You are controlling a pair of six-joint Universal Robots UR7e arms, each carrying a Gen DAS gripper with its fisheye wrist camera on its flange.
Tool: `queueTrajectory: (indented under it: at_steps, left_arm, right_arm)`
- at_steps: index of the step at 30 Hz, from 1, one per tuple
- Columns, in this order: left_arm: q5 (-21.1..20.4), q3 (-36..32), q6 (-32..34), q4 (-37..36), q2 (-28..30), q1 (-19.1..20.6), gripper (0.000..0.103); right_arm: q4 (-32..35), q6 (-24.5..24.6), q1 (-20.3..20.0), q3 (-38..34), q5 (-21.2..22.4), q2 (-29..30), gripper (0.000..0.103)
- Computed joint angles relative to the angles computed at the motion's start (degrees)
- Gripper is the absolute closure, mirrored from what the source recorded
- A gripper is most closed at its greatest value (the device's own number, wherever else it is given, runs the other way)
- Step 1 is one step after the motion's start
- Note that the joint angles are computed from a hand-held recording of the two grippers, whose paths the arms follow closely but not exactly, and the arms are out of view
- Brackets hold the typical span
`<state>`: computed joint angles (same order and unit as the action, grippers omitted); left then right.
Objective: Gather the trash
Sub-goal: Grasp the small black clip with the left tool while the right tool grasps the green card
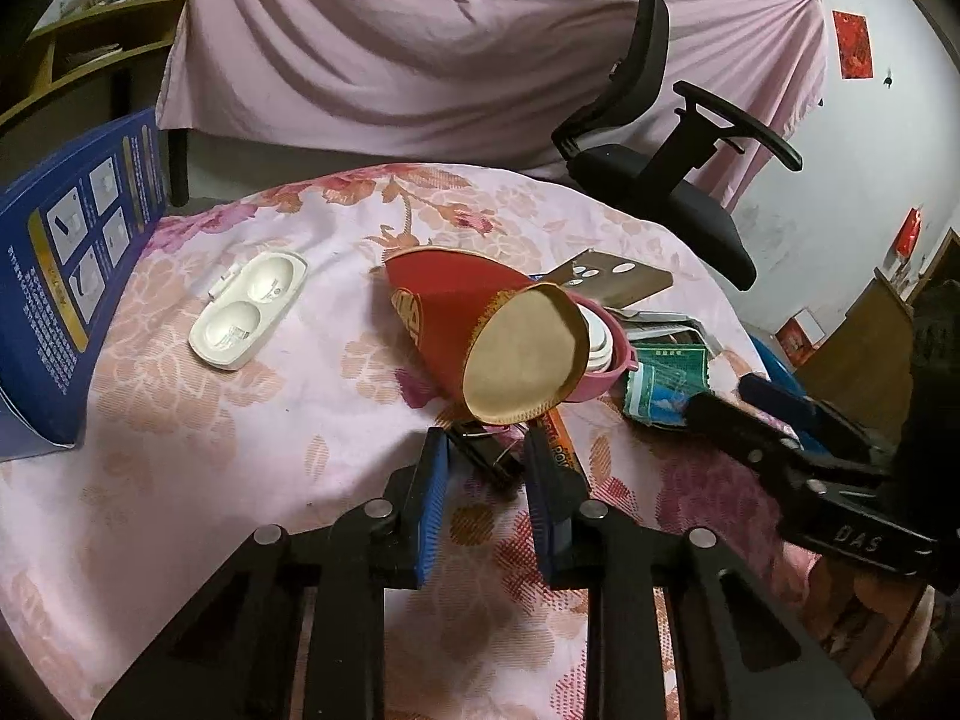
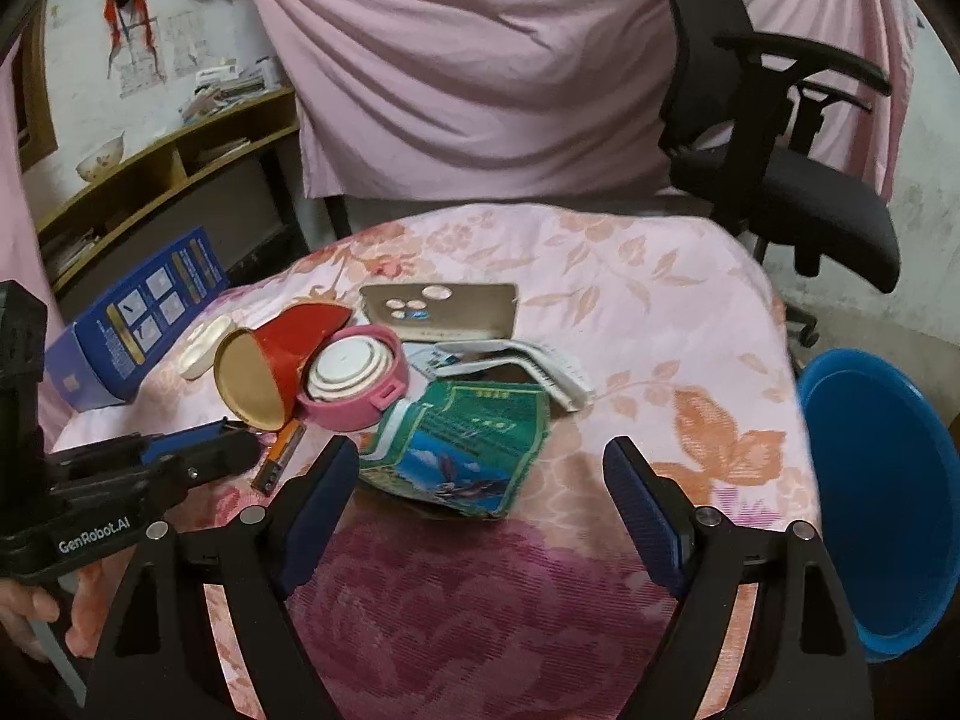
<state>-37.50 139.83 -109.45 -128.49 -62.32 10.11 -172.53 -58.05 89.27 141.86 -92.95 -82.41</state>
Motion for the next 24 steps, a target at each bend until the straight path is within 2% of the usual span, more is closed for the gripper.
queueTrajectory:
  at_steps: [7, 17, 23, 24]
  left_arm:
    - [-0.2, 0.1, -4.5, 3.1, -0.7, -1.1, 0.082]
    - [-0.4, 0.3, -5.5, 3.1, -1.0, -1.5, 0.082]
    - [0.1, 1.6, -5.5, 0.8, -1.2, -2.3, 0.082]
    - [0.1, 1.6, -5.5, 0.6, -1.1, -2.5, 0.082]
  right_arm:
    - [-0.9, 0.3, 2.6, -0.1, -3.7, 2.9, 0.019]
    - [-4.5, -0.2, 5.0, -0.3, -8.6, 6.6, 0.02]
    - [-4.4, -1.7, 4.5, 0.2, -8.0, 5.7, 0.031]
    - [-4.2, -2.0, 4.2, 0.4, -7.6, 5.2, 0.036]
